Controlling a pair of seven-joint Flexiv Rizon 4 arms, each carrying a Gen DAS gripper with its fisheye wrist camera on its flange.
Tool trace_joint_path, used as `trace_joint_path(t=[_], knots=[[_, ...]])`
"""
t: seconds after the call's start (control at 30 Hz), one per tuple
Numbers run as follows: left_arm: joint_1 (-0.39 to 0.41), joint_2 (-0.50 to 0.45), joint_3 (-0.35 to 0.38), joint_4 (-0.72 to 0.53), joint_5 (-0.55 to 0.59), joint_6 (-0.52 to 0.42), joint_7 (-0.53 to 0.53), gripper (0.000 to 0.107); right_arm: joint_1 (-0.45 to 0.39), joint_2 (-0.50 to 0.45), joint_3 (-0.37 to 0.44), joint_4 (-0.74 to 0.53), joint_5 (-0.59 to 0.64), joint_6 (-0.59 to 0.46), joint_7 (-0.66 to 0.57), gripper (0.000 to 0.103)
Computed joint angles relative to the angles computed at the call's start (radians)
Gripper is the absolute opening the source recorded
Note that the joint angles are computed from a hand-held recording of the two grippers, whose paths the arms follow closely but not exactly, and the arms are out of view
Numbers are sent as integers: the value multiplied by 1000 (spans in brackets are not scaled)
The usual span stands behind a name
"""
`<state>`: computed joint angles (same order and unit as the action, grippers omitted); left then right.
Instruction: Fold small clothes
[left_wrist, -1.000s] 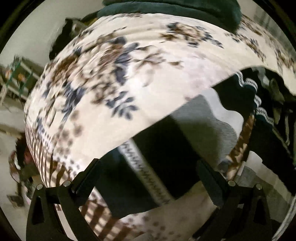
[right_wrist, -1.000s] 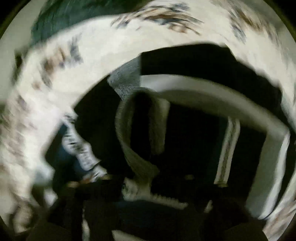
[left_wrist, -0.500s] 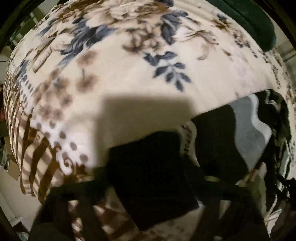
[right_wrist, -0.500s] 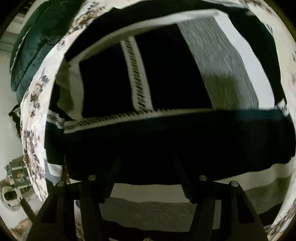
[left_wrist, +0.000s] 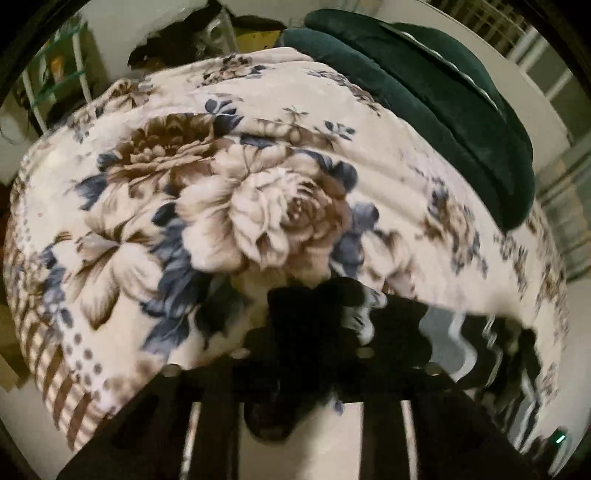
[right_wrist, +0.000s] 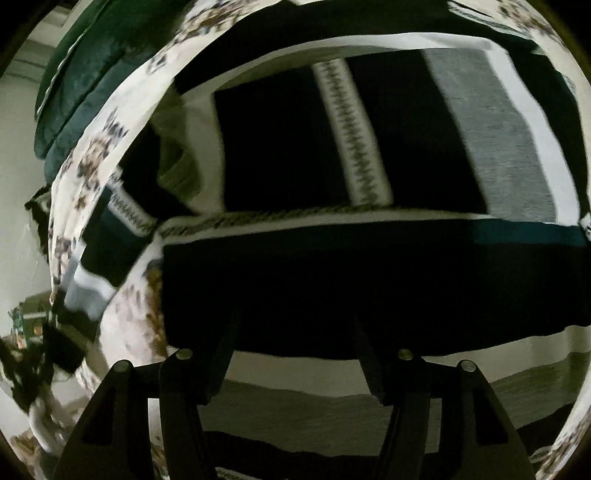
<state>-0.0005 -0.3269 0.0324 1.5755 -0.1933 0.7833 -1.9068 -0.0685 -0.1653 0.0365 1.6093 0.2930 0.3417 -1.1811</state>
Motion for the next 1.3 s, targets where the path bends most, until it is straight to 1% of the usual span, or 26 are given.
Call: trace_joint_path(t=[0.03,0.07,0.1,0.17,0.2,0.27,0.33,0.4,0.43,0.47,0.5,0.57,0.6,0.63,0.67,0.7,0.77,0.87,0.97,1.03,1.13,1.2,1.23,1.3], knots=[[9,13,1,23,-20,10,1,31,5,-4,4,-4,2,-4,2,63],[18,27,-2,59,-57,37,-1,37,10,-7,8,-7,6,-8,4,63],[22,43,-3,99,-88,64,-14,50,14,-9,11,-9,9,-10,5,63],[26,85,-2,194,-152,130,-46,63,22,-11,17,-9,12,-12,8,63],[28,105,-2,243,-188,159,-65,65,25,-10,19,-6,13,-12,9,63],[32,126,-14,312,-270,196,-74,65,32,-10,22,0,13,-9,15,63],[34,128,-29,372,-363,230,-81,65,35,-12,23,2,17,-8,18,63],[36,105,-79,416,-543,314,-11,65,42,-24,23,-2,12,-7,30,63],[33,91,-90,415,-580,338,6,65,43,-27,23,-2,9,-3,33,63],[26,70,-94,400,-589,357,2,65,43,-30,22,-1,3,2,36,63],[17,48,-87,375,-560,365,-23,64,45,-33,21,1,-8,9,41,63],[-14,-1,-32,288,-381,337,-137,62,44,-36,16,7,-27,25,53,63],[-27,-26,-14,237,-296,326,-164,52,42,-37,12,9,-40,31,63,63],[-40,-42,9,193,-217,294,-197,37,38,-36,9,12,-47,36,69,63],[-48,-59,24,148,-153,252,-220,11,33,-33,5,16,-53,49,81,63],[-49,-72,22,111,-117,231,-224,11,26,-31,0,20,-56,62,88,63],[-68,-77,40,58,-30,207,-264,10,10,-28,-9,23,-60,81,96,63],[-103,-86,48,-60,99,142,-270,10,-23,-23,-25,24,-44,104,103,63],[-148,-102,31,-192,205,82,-222,10,-65,-19,-40,20,-8,113,88,63],[-189,-138,7,-307,255,30,-173,10,-91,-15,-49,18,6,114,72,63],[-261,-213,-36,-476,277,-60,-105,10,-130,-8,-64,19,19,108,34,63],[-306,-274,-58,-578,266,-106,-73,10,-154,-7,-76,17,22,95,8,63],[-343,-317,-72,-652,263,-135,-56,10,-168,-7,-84,13,23,86,-7,63],[-400,-380,-81,-758,252,-172,-39,10,-196,-7,-97,3,27,74,-36,63]])
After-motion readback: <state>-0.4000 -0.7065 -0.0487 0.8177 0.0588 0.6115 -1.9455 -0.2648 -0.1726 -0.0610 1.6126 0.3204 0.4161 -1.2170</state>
